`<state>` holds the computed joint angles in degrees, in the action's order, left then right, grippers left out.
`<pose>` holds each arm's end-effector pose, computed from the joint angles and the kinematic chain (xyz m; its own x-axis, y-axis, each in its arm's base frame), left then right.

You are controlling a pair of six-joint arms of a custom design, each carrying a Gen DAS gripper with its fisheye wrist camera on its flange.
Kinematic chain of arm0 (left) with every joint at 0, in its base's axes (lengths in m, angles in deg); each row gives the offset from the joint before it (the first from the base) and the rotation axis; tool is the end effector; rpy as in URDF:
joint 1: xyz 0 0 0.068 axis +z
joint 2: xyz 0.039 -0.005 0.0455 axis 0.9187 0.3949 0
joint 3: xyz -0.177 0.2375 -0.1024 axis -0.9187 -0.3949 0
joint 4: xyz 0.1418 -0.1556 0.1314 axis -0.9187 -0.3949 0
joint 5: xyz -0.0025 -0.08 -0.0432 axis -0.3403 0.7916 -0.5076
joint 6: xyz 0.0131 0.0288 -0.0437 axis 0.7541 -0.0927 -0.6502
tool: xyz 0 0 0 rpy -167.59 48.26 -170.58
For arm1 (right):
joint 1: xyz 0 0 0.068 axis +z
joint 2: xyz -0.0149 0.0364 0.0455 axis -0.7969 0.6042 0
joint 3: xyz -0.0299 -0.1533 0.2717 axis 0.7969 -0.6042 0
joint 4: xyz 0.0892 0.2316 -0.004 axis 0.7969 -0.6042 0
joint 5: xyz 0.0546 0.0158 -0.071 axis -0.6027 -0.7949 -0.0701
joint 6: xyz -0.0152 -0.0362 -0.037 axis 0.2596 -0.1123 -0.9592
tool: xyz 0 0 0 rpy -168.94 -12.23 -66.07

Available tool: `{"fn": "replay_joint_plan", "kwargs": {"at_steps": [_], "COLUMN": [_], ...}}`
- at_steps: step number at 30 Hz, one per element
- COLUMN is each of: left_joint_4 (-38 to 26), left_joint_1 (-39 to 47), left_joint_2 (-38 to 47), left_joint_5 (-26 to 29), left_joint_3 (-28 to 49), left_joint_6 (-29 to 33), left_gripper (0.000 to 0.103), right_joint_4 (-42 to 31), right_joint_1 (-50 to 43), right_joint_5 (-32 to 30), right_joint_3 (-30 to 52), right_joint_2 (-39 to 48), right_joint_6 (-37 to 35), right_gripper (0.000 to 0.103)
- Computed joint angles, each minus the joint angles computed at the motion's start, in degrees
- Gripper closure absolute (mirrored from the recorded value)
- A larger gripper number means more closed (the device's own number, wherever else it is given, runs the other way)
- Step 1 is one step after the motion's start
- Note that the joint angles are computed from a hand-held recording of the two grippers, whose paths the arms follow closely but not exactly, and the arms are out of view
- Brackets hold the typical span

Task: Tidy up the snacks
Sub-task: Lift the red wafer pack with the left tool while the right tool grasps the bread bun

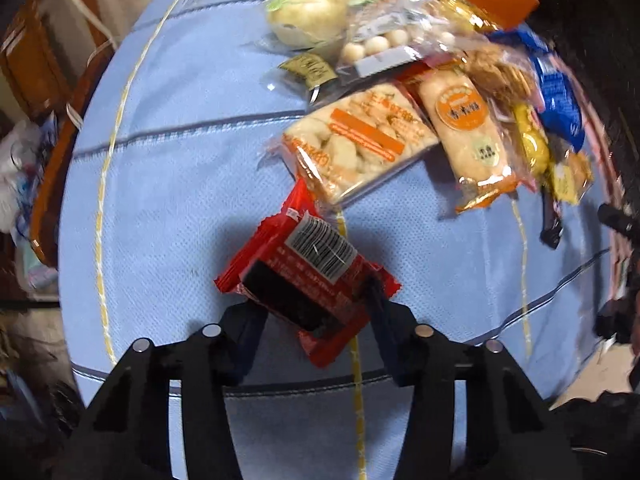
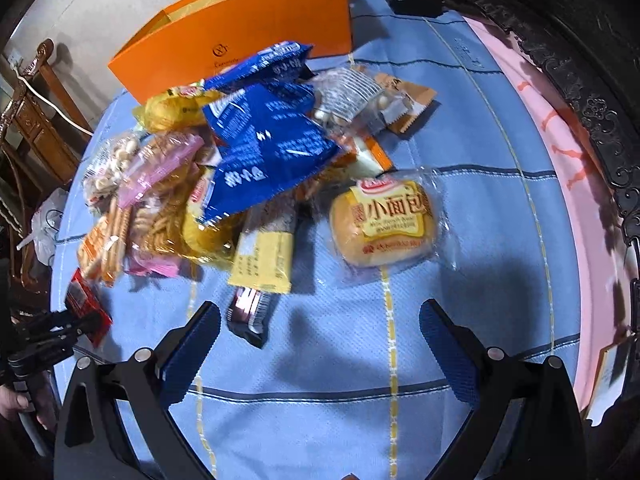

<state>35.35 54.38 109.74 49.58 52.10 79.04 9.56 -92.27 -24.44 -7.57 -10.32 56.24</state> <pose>0.2470 -0.0595 0.2134 -0.8280 0.5294 -0.1848 0.5506 0.8300 -0.0895 0.0824 -0.0610 0.2583 -0.8049 0.5146 -0.2956 0.5070 0.8551 0.1084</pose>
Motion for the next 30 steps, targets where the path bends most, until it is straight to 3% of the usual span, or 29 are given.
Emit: {"fn": "replay_joint_plan", "kwargs": {"at_steps": [3, 9, 14, 16, 20, 24, 26, 30], "left_joint_4": [0.63, -2.39, -5.56, -7.67, -5.74, -5.43, -5.05, -4.67], "left_joint_1": [-2.3, -3.19, -6.04, -9.58, -12.6, -13.83, -14.63, -14.93], "left_joint_2": [-3.12, -8.05, -10.95, -11.77, -10.98, -9.96, -9.56, -8.73], "left_joint_5": [-2.64, -2.32, -0.04, -0.39, 0.82, 2.42, 1.98, 2.1], "left_joint_3": [-0.82, 1.55, 3.58, 5.15, 5.39, 5.81, 5.87, 5.98], "left_joint_6": [-0.47, 0.23, -1.41, -4.9, -8.33, -9.29, -9.97, -10.73], "left_gripper": [0.066, 0.067, 0.066, 0.066, 0.066, 0.066, 0.066, 0.066], "right_joint_4": [0.19, -0.14, -0.22, 1.42, 7.15, 9.3, 11.78, 17.08], "right_joint_1": [-4.01, -10.47, 1.58, 2.55, -5.41, -10.6, -8.24, -4.59], "right_joint_5": [0.81, -1.75, -1.58, -0.32, 4.82, 3.91, 6.79, 5.95], "right_joint_3": [-0.66, -0.59, -0.43, 0.24, 0.6, 0.79, -0.05, -1.43], "right_joint_2": [-0.5, 0.34, 0.52, 1.07, 4.59, 10.02, 12.23, 16.65], "right_joint_6": [-4.16, -10.76, -3.75, -3.11, -12.42, -22.48, -21.91, -16.69], "right_gripper": [0.003, 0.003, 0.004, 0.004, 0.004, 0.004, 0.004, 0.004]}}
